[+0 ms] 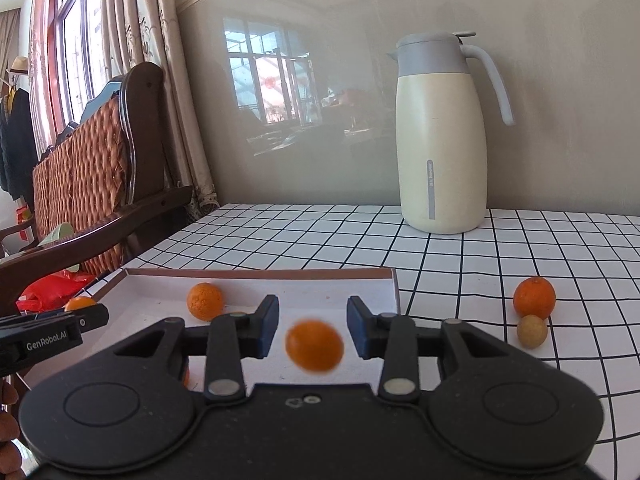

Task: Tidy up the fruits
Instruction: 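Open both tools to drop the small oranges into the box, then withdraw both open tools from the box toward the remaining fruits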

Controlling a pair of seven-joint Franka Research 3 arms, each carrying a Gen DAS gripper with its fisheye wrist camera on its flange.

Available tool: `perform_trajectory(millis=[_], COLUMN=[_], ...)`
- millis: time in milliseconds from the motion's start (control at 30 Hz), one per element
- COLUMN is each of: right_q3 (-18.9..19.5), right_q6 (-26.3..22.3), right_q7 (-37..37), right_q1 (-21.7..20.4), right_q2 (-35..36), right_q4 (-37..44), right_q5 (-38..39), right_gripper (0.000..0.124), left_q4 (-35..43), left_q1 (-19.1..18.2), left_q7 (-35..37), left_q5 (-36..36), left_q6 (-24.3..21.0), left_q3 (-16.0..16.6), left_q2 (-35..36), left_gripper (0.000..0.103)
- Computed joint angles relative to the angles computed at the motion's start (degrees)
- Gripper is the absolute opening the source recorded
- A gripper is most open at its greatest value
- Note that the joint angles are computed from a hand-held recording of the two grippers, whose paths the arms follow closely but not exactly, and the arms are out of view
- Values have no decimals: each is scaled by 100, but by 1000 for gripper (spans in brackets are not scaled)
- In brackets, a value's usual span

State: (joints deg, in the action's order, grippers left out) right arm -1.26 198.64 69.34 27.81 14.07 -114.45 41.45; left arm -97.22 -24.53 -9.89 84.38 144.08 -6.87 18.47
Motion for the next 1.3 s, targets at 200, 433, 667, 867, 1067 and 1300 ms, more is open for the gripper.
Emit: perform_trajectory(millis=[200, 433, 667, 867, 1067, 1300], right_q3=[539, 661, 500, 434, 409, 406], right_q6=[796, 1195, 1269, 1356, 1395, 1391], right_q7=[861, 1897, 1679, 1550, 1259, 955], right_q1=[-614, -1052, -1036, -1108, -1144, -1192], right_q2=[-182, -518, -688, -849, -955, -1081], right_q4=[-419, -970, -1120, -1280, -1366, -1477], right_q5=[-725, -1663, -1203, -722, -240, 175], right_gripper=[95, 97, 97, 97, 97, 97], left_q4=[-94, -152, -91, 50, 308, 733], left_q1=[-155, -119, -178, -282, -442, -667], left_q7=[-614, -753, -703, -609, -418, -132], left_q5=[409, 696, 747, 856, 960, 932], left_q6=[-391, -593, -641, -499, -269, 100], left_q3=[58, -116, -199, -216, -219, -167], left_q2=[-121, -184, -157, -58, 133, 448], left_gripper=[103, 103, 103, 103, 103, 103])
